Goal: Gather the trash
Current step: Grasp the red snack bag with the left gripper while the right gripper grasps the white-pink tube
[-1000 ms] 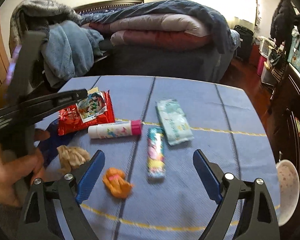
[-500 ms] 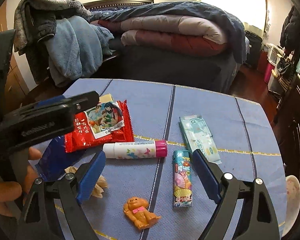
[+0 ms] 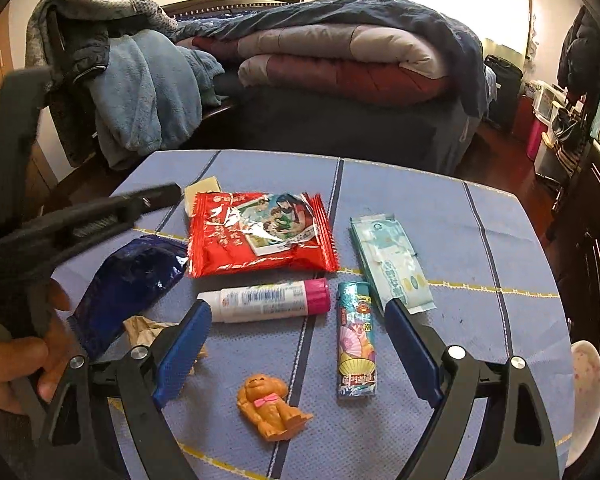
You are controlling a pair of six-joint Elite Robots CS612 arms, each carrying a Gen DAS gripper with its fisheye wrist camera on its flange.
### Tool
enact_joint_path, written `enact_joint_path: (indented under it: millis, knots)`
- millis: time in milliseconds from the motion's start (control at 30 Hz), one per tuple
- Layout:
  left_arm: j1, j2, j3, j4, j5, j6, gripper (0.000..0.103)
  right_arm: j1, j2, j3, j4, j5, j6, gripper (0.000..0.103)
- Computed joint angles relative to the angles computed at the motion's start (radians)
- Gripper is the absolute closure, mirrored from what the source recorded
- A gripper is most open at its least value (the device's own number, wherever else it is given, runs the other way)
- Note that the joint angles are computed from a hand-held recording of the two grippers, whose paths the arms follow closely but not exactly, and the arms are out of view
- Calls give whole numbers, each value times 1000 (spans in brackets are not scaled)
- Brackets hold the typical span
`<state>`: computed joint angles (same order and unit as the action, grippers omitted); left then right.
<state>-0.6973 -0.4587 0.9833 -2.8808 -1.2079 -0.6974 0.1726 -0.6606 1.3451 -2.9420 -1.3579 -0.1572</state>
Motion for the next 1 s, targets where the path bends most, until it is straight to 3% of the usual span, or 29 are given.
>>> enact_joint_path:
  millis: [67,100,133,167,200,233,567,633,700,767,833,1000]
  knots:
    - [1,-4,1,-9,-22,20,98,-2,1,-2,4,3,7,15]
    - [6,-2,-7,3,-58,23,90,-3,0,0,1,5,8,15]
    - [8,-1,-13,17,-79,20,78,-4,-1,1,-3,6,11,15]
    - [8,2,-21,39,-80,11,43,-5,-2,3,-7,6,14,15]
    - [6,2,-22,46,-69,5,28,-6,-3,4,-9,8,17,15]
    - [4,3,-19,35,-59,2,28,-7,-4,6,-12,11,18,15]
    - [19,47,-81,43,-211,-61,29,-21,-19,38,-53,14,33,15]
    - [22,61,-102,43,-236,-75,42,-25,-21,42,-58,15,39,15]
    - [24,72,-120,53,-257,-78,72,-28,-21,43,-57,17,42,15]
    - [26,84,-142,72,-274,-78,94,-29,-21,42,-57,17,46,15]
    - [26,90,-144,49,-279,-81,95,-31,-20,43,-58,20,49,15]
    - [17,57,-83,-50,-213,-81,96,-31,-15,33,-43,22,46,15]
